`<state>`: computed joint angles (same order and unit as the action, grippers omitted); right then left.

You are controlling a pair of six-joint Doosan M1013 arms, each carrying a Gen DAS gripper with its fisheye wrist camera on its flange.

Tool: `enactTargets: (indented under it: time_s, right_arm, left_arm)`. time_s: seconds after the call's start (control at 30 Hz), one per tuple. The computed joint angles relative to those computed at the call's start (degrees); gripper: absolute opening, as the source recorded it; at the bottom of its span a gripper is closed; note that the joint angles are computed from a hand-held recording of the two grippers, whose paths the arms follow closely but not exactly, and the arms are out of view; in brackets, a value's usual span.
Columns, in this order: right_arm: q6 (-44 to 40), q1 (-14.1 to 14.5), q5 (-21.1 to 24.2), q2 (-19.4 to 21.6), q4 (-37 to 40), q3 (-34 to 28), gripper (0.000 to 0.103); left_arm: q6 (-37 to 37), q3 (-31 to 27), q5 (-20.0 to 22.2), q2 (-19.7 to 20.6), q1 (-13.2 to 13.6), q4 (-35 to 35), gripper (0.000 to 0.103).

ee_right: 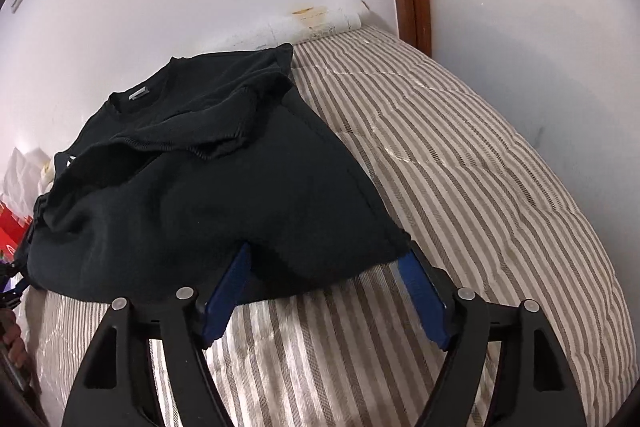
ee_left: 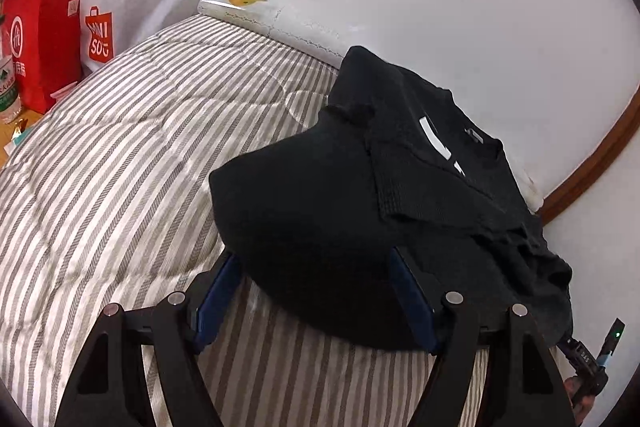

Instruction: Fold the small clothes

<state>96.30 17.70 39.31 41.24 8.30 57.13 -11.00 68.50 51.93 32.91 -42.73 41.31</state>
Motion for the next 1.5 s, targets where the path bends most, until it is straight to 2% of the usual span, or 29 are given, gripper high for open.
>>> enactTargets:
  time_s: [0.17, 0.27, 0.37, 0.53, 0.63, 0.67, 0.7, 0.73, 0.77, 0.8, 0.87, 1.13, 1.5]
  right_arm:
    - [-4.1, -1.07, -0.45, 0.64, 8.59, -0.97, 0.076]
    - [-9.55, -1.68, -2.29, -0.25, 15.59, 0.51, 0.076]
    - [-12.43, -2.34, -3.23, -0.71, 21.38, 1.42, 0.076]
    - [-4.13, -1.76, 1.04, 2.15, 15.06, -3.96, 0.077]
    - [-0.78, -0.97, 2.37, 3.43, 10.96, -6.25, 0.074]
    - [-0.96, -0.87, 2.17, 3.5, 10.5, -6.25, 0.067]
    - [-2.13, -0.7, 1.78, 3.42, 10.54, -5.98, 0.053]
    - [-4.71, -0.69, 1.7, 3.23, 12.05, -5.6, 0.045]
    - [-5.36, -0.5, 0.79, 2.78, 11.44, -4.95, 0.032]
    - [-4.72, -0.18, -0.2, 2.34, 9.38, -4.43, 0.024]
    - [-4.64, 0.17, -0.67, 1.71, 7.52, -3.88, 0.02]
    - [-8.82, -0.4, -2.49, -1.61, 11.4, 0.89, 0.017]
    - [-14.7, -0.73, -5.91, -7.72, 14.76, 10.69, 0.017]
  left_arm:
    - [1.32, -1.81, 1.87, 0.99, 0.33, -0.28, 0.069]
    - [1.69, -1.27, 1.58, 0.62, 0.31, -0.52, 0.063]
    - [1.64, -0.89, 1.15, 0.44, 0.39, -0.4, 0.063]
    - [3.67, -2.8, 3.4, 1.48, 0.4, -1.05, 0.061]
    - [3.7, -2.44, 2.65, 1.25, 0.43, -1.19, 0.049]
    - [3.54, -2.2, 2.29, 1.11, 0.39, -1.1, 0.042]
    - [3.35, -2.06, 2.21, 1.01, 0.32, -0.81, 0.035]
    - [3.21, -1.94, 2.19, 0.92, 0.19, -0.42, 0.032]
    - [3.26, -1.9, 2.2, 0.86, 0.08, -0.14, 0.029]
    - [3.24, -1.96, 2.43, 0.86, -0.05, 0.07, 0.027]
    - [2.7, -2.18, 3.29, 0.92, -0.37, 0.51, 0.025]
    - [-1.39, 0.64, 4.07, -1.34, -2.47, 2.42, 0.023]
    - [-6.53, 7.01, 8.15, -5.34, -8.45, 5.96, 0.023]
